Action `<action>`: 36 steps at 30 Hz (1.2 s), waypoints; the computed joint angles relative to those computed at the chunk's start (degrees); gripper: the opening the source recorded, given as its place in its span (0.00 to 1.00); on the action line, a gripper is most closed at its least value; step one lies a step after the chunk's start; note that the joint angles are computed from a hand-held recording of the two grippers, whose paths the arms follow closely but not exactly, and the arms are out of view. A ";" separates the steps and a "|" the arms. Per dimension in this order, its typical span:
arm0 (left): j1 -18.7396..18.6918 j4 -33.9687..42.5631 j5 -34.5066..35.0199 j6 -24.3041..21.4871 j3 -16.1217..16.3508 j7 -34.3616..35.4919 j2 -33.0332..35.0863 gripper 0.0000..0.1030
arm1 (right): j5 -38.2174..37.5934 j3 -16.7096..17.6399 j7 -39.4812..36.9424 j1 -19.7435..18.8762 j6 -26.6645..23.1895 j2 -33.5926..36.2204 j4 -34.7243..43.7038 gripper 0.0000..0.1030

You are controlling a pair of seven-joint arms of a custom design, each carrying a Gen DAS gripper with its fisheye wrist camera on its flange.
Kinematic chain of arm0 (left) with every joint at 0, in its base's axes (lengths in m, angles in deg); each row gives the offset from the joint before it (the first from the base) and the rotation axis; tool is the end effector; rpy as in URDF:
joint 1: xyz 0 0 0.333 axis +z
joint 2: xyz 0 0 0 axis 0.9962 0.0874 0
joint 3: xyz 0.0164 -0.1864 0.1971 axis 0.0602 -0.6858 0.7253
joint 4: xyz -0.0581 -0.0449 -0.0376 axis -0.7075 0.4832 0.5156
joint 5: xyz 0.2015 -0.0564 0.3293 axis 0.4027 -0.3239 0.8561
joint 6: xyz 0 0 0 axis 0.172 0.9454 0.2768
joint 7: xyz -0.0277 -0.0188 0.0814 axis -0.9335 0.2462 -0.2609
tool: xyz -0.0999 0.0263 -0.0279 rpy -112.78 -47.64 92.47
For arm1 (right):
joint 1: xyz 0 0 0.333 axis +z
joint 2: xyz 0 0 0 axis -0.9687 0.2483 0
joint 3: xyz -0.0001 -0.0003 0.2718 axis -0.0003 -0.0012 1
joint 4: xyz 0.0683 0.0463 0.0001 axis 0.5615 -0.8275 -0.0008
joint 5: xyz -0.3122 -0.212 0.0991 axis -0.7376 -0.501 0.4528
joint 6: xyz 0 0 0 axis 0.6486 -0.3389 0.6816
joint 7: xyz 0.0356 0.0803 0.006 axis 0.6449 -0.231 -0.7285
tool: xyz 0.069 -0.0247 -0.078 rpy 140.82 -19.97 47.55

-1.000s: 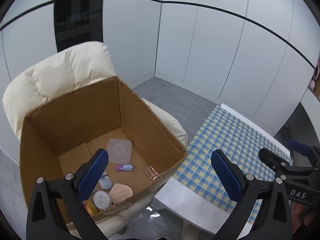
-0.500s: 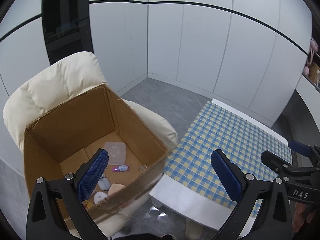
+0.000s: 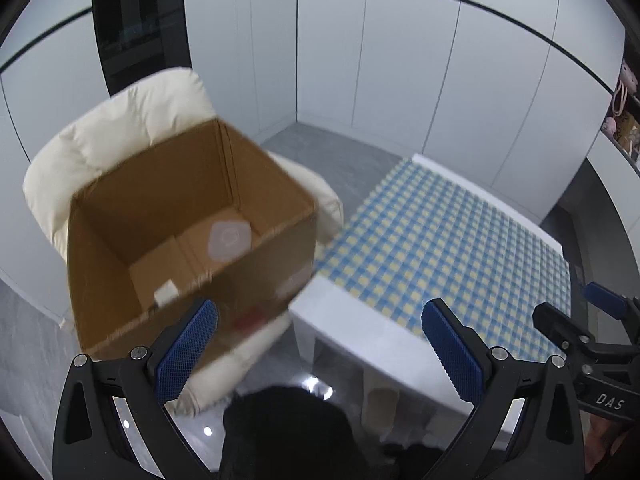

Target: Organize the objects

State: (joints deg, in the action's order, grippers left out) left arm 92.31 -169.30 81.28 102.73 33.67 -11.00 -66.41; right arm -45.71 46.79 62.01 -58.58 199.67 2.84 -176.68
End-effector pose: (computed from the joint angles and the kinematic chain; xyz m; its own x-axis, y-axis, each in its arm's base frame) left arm 0.4764 -0.0747 0.4697 0.3584 -0.9326 0.0416 -0.7325 -0.3086 -0.6068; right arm 0.5638 0.2288 0.4719 0.3996 -0.9162 -0.0299 -0.7396 -0.3030 -0.6009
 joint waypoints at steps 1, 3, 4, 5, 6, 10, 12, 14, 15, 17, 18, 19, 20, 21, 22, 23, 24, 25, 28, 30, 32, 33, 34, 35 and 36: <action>-0.73 -0.43 -0.56 -1.01 0.12 0.91 -0.61 0.99 | 1.00 0.02 -0.63 -0.12 -0.23 -0.99 -1.07 1.00; -1.39 -1.38 -0.87 -2.61 -0.21 1.41 -1.93 0.99 | 2.03 -0.24 -0.88 -0.18 0.00 -3.52 -3.90 1.00; -1.55 -1.55 -0.99 -2.85 -0.31 1.48 -2.22 0.99 | 2.17 -0.51 -0.81 -0.18 0.20 -4.75 -5.23 1.00; -1.87 -2.15 -1.10 -2.96 -0.55 1.47 -2.97 0.99 | 1.92 -0.76 -0.30 -0.17 0.54 -5.91 -6.49 1.00; -2.01 -2.48 -1.10 -2.84 -0.64 1.67 -3.37 0.99 | 1.87 -1.08 0.11 -0.19 0.93 -7.34 -8.01 1.00; -1.84 -3.02 -0.07 -3.86 -2.01 1.10 -4.73 0.99 | -0.69 -1.95 2.69 -0.43 1.38 -10.42 -11.09 1.00; -1.46 -2.80 0.45 -4.24 -2.62 -0.20 -4.85 0.99 | -2.99 -2.14 4.08 -0.78 1.83 -11.65 -12.41 1.00; -1.23 -2.71 1.32 -4.96 -3.34 -1.56 -5.24 0.99 | -5.80 -2.14 6.16 -1.28 2.05 -11.99 -12.69 1.00; -1.40 -2.67 1.47 -5.15 -3.38 -1.81 -5.30 0.99 | -4.93 -2.65 5.52 -0.96 1.98 -11.99 -12.67 1.00; -1.92 -2.58 1.58 -6.01 -3.57 -2.16 -5.28 0.99 | -3.41 -3.27 3.77 -0.41 0.74 -11.44 -12.00 1.00; -2.25 -2.61 1.44 -6.38 -3.45 -2.20 -5.26 0.99 | -2.97 -3.41 3.08 -0.30 0.31 -11.16 -11.73 1.00; -2.33 -2.56 1.50 -7.35 -3.72 -2.88 -5.35 0.99 | -2.49 -3.49 2.42 -0.22 0.05 -10.99 -11.64 1.00; -2.09 -2.60 1.96 -8.89 -4.38 -4.47 -5.73 0.99 | -2.05 -3.54 1.90 -0.18 -0.09 -10.98 -11.68 1.00; -2.52 -2.86 1.90 -9.68 -4.44 -5.17 -6.19 0.99 | -1.68 -3.55 1.50 -0.15 -0.21 -10.90 -11.60 1.00; -3.09 -3.12 1.50 -9.94 -4.06 -5.21 -6.42 0.99 | -1.28 -3.54 1.08 -0.10 -0.31 -10.78 -11.51 1.00; -3.68 -3.41 1.03 -10.00 -3.70 -5.09 -6.65 0.99 | -0.70 -3.59 0.40 -0.01 -0.56 -10.66 -11.40 1.00; -3.98 -3.60 0.87 -10.01 -3.62 -5.25 -6.80 0.99 | -0.01 -3.62 -0.37 0.12 -0.97 -10.45 -11.17 1.00; -4.20 -3.87 0.72 -9.87 -3.53 -5.47 -7.04 0.99 | 0.25 -3.50 -0.65 0.17 -1.29 -10.20 -10.93 1.00; -4.46 -4.60 0.36 -9.46 -3.46 -6.02 -7.91 0.99 | 0.41 -3.19 -1.21 0.12 -1.69 -9.86 -10.75 1.00; -4.38 -4.86 0.47 -9.23 -3.60 -6.36 -8.31 0.99 | 0.37 -3.05 -1.38 0.09 -1.53 -10.00 -10.90 1.00; -4.47 -4.83 0.04 -9.02 -3.35 -6.14 -8.19 0.99 | 0.41 -2.99 -1.39 0.09 -1.50 -9.99 -10.89 1.00; -4.41 -4.84 0.00 -8.99 -3.30 -6.00 -8.17 0.99 | 0.57 -2.98 -1.48 0.12 -1.59 -9.96 -10.86 1.00; -4.40 -4.76 -0.15 -8.89 -3.11 -5.67 -8.03 0.99 | 0.44 -2.92 -1.40 0.11 -1.61 -9.95 -10.86 1.00; -4.33 -4.68 -0.17 -9.03 -3.15 -5.61 -8.00 0.99 | 0.14 -2.82 -1.24 0.09 -1.53 -9.95 -10.87 1.00; -4.09 -4.64 0.03 -9.21 -3.33 -5.84 -8.08 0.99 | -0.23 -2.73 -1.05 0.08 -1.46 -9.97 -10.89 1.00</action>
State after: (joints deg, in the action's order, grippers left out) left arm 88.22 -173.94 81.31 93.52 30.34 -16.84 -74.49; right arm -45.94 44.06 60.96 -58.50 198.21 -7.13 -187.57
